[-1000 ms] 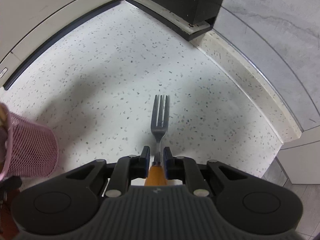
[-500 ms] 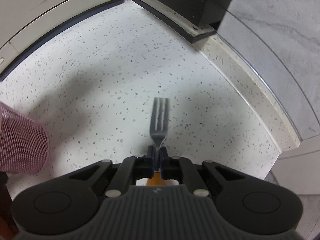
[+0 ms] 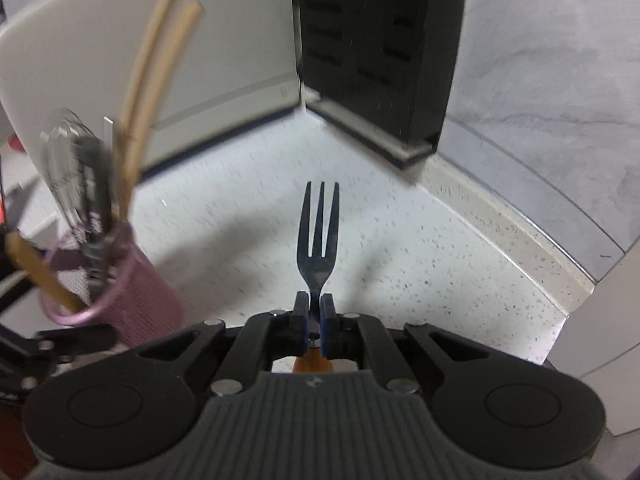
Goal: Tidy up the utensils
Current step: 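Lift the orange-handled fork and carry it over the pink cup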
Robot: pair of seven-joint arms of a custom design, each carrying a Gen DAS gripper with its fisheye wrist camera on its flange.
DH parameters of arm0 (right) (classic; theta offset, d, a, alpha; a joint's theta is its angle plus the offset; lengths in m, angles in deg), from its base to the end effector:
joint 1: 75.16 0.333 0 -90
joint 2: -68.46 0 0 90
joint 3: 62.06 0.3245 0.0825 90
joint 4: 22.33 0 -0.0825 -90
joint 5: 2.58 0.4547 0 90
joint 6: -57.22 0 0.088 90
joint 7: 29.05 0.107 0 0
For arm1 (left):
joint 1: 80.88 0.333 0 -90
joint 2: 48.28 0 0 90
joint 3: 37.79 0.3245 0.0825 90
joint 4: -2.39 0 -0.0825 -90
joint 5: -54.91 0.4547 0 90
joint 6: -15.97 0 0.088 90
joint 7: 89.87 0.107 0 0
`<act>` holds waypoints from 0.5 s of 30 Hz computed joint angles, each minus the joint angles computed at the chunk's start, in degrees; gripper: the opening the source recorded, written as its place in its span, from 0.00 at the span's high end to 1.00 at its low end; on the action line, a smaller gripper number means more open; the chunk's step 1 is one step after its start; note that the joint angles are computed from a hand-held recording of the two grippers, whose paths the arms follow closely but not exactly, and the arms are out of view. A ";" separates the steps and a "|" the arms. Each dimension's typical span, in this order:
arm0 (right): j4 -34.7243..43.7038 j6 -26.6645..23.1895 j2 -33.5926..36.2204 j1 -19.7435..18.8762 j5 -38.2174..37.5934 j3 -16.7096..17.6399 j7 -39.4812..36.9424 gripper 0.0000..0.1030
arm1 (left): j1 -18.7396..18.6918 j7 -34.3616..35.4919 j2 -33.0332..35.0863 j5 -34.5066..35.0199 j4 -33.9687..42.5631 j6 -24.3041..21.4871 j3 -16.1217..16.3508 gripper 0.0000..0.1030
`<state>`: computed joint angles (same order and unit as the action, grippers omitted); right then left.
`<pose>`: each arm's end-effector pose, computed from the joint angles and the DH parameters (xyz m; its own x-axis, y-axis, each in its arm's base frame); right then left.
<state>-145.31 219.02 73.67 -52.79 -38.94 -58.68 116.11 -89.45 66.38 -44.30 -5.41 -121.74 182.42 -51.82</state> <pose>0.5696 0.3073 0.3846 0.0578 -0.9956 -0.0738 -0.7894 -0.0003 -0.6139 0.6022 -0.1925 0.3823 -0.5804 -0.8107 0.0769 -0.5922 0.3554 -0.7232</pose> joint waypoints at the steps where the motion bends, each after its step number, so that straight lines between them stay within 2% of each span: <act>1: -0.83 1.41 -0.68 0.59 -4.47 -0.73 4.82 0.99 | 0.00 0.04 -0.02 -0.07 -0.04 0.03 -0.02 0.06; 5: -2.32 6.68 -1.37 0.46 -14.43 -1.35 16.70 0.99 | 0.01 0.00 0.01 -0.03 -0.06 0.11 -0.02 0.06; 7: -2.24 6.97 -1.83 0.55 -19.47 -1.38 21.67 1.00 | 0.04 0.06 0.08 -0.04 0.03 0.08 -0.01 0.06; 10: -1.72 6.33 -3.16 0.37 -33.10 -0.97 33.01 1.00 | 0.03 0.17 -0.01 -0.14 -0.09 0.13 -0.05 0.06; 15: -1.70 7.79 -5.10 -1.62 -46.16 0.85 47.24 1.00 | 0.00 0.14 -0.02 -0.16 -0.11 0.21 -0.04 0.06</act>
